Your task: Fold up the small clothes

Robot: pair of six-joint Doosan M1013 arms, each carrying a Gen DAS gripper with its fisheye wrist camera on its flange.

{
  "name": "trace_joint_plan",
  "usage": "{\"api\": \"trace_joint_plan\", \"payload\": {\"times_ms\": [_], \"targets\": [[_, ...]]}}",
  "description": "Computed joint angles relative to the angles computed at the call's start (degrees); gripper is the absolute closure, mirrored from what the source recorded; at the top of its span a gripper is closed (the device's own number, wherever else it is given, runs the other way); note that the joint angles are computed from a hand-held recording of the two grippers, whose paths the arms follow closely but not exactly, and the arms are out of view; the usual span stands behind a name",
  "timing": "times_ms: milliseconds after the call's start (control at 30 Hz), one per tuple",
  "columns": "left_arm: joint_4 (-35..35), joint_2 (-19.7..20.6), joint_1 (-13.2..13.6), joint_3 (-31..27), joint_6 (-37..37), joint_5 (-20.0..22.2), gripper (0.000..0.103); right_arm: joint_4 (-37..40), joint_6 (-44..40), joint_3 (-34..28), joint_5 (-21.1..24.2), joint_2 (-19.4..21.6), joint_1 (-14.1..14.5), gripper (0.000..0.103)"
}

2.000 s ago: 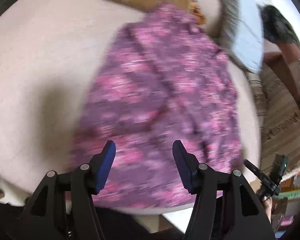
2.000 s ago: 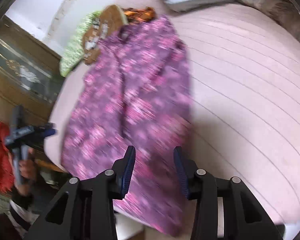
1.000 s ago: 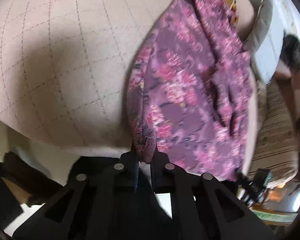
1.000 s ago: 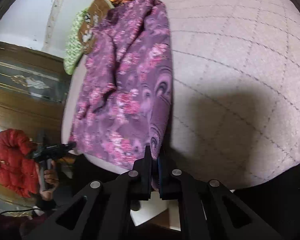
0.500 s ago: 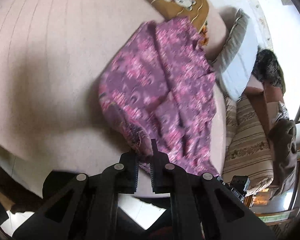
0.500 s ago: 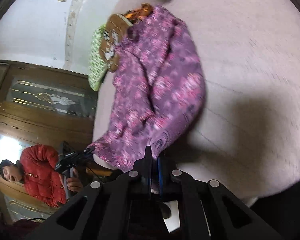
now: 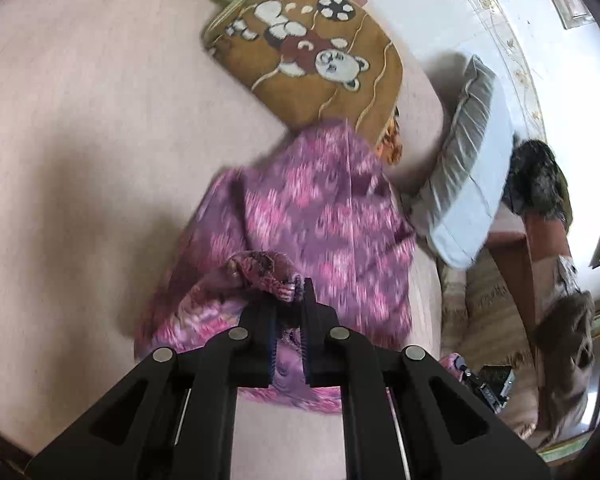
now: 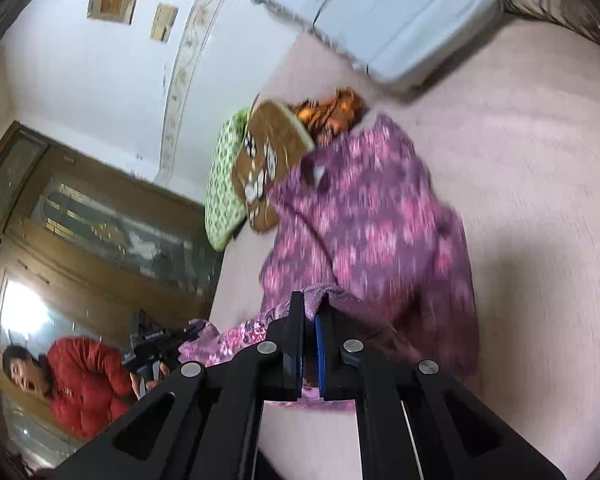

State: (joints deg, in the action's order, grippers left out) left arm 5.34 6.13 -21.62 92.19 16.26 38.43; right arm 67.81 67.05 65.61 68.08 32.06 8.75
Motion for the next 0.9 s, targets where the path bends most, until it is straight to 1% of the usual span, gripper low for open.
{"api": "trace_joint_plan", "payload": {"times_ms": [133, 167, 267, 333, 400, 467, 533, 567, 633, 667, 733, 767, 800, 833, 867, 900], "targets": [[-1.77, 4.93, 3.48, -5.08, 3.98, 1.82, 0.096, 0.54, 4.54, -6.75, -4.10, 5.12, 1.14, 0.099], [-2.50, 6.71, 4.64, -6.85, 4.97, 2.37, 0.096, 0.10, 5.81, -8.39, -4.72, 6.31, 1.40, 0.099], [-5.75, 10.41, 6.90, -10.41, 8.26, 3.25, 0.096, -2.43, 10.90, -15.07, -5.61, 11.00, 2.23, 0.099], [-5.16, 13.32, 7.73, -14.01, 9.35, 6.20, 0.096, -3.71, 13.72, -19.16, -5.88, 13.73, 2.67, 0.099], [-4.28, 15.23, 8.18, -16.60, 9.78, 8.03, 0.096, -4.02, 15.81, -22.91, -6.42, 16.17, 2.95, 0.099], [-3.09, 17.14, 8.74, -19.15, 9.81, 8.69, 0.096, -3.83, 17.52, -26.03, -8.32, 18.26, 3.22, 0.099], [0.13, 18.78, 8.92, -21.38, 8.05, 10.71, 0.094, -6.93, 20.60, -28.33, -10.35, 19.64, 3.55, 0.097], [0.87, 19.61, 9.23, -22.28, 6.38, 11.62, 0.092, -9.14, 22.56, -29.61, -10.59, 20.38, 3.67, 0.097], [-0.63, 20.48, 10.15, -22.94, 5.12, 12.29, 0.086, -15.47, 26.49, -32.16, -10.03, 21.56, 4.02, 0.094], [-3.65, 20.92, 10.96, -23.24, 5.88, 13.14, 0.084, -18.51, 28.22, -33.10, -9.34, 21.82, 4.18, 0.092], [-6.91, 20.79, 11.95, -22.86, 6.94, 13.77, 0.082, -17.80, 26.83, -32.50, -8.42, 21.47, 3.68, 0.090], [-6.86, 19.84, 12.16, -21.59, 6.87, 12.45, 0.080, -17.53, 25.75, -31.30, -8.61, 20.72, 3.44, 0.084], [-6.65, 18.97, 12.25, -20.61, 6.83, 11.69, 0.075, -18.03, 24.89, -30.13, -8.64, 19.88, 3.21, 0.079], [-7.16, 17.11, 12.33, -18.26, 7.21, 8.97, 0.066, -18.59, 23.68, -28.84, -8.24, 18.90, 2.95, 0.072], [-7.80, 15.81, 12.29, -16.60, 8.04, 6.91, 0.061, -18.61, 22.24, -27.63, -7.95, 18.05, 2.75, 0.069], [-8.21, 14.66, 12.09, -15.36, 8.89, 6.17, 0.056, -19.14, 20.40, -26.12, -7.35, 16.98, 2.59, 0.068]]}}
